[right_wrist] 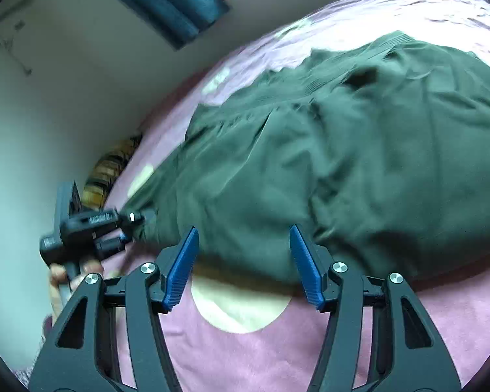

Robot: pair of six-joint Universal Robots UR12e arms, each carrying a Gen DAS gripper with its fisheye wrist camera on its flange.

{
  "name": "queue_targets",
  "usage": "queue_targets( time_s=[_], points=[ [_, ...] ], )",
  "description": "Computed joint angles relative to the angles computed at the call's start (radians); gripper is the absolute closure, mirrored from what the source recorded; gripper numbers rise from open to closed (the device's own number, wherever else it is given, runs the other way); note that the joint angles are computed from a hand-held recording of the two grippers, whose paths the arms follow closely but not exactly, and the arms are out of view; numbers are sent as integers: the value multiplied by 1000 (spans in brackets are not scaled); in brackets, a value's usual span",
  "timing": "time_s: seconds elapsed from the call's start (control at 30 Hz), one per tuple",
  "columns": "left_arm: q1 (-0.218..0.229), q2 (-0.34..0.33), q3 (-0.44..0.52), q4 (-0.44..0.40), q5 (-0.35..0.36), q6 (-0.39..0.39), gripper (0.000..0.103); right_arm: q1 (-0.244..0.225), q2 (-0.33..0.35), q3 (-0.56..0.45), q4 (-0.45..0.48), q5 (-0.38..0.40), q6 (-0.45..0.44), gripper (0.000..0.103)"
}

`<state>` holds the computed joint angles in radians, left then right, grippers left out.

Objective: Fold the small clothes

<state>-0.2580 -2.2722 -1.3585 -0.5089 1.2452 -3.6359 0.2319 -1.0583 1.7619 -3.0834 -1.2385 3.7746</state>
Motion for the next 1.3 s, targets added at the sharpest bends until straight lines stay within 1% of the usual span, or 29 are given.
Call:
queue_targets(
  time_s=[0.07,0.13,0.23,0.3,0.43,0.57,0.7,0.77,0.8,0.83,0.9,0.97,1.03,1.1,1.13,1.23,1.3],
  points=[
    [-3,-1,3,1,11,12,83,-5,16,9,-41,14,4,42],
    [-13,4,9,7,48,48,86,-7,16,15,-59,23,15,42],
    [-26,16,14,32,85,86,89,-2,13,15,-57,6,3,41],
    [-37,24,20,58,102,121,91,3,13,21,-71,-9,-11,39],
    [-66,37,45,84,132,180,92,14,8,17,-54,-29,-47,33],
    [-113,38,85,102,183,263,92,19,5,16,-42,-38,-64,29],
    [-155,26,129,108,204,326,92,31,0,5,-1,-60,-111,21],
    [-183,17,151,122,230,380,92,35,-8,10,-5,-75,-115,21],
    [-197,12,162,126,247,406,92,32,-6,5,-6,-70,-115,21],
    [-204,8,167,130,256,421,92,25,-13,18,-20,-48,-114,21],
    [-226,-2,186,129,269,458,92,-1,-29,57,-73,28,-80,22],
    [-243,-11,199,125,274,486,92,-23,-51,97,-104,61,-49,22],
    [-262,-24,215,124,288,516,92,-42,-86,147,-134,58,-48,22],
    [-283,-39,230,120,297,549,92,-59,-124,192,-142,36,-59,22],
    [-291,-44,234,119,304,565,92,-76,-145,219,-145,35,-53,22],
    [-327,-70,252,118,343,622,92,-121,-195,282,-155,37,-12,22],
    [-344,-85,264,99,352,643,92,-138,-224,325,-174,15,11,22]
  ],
)
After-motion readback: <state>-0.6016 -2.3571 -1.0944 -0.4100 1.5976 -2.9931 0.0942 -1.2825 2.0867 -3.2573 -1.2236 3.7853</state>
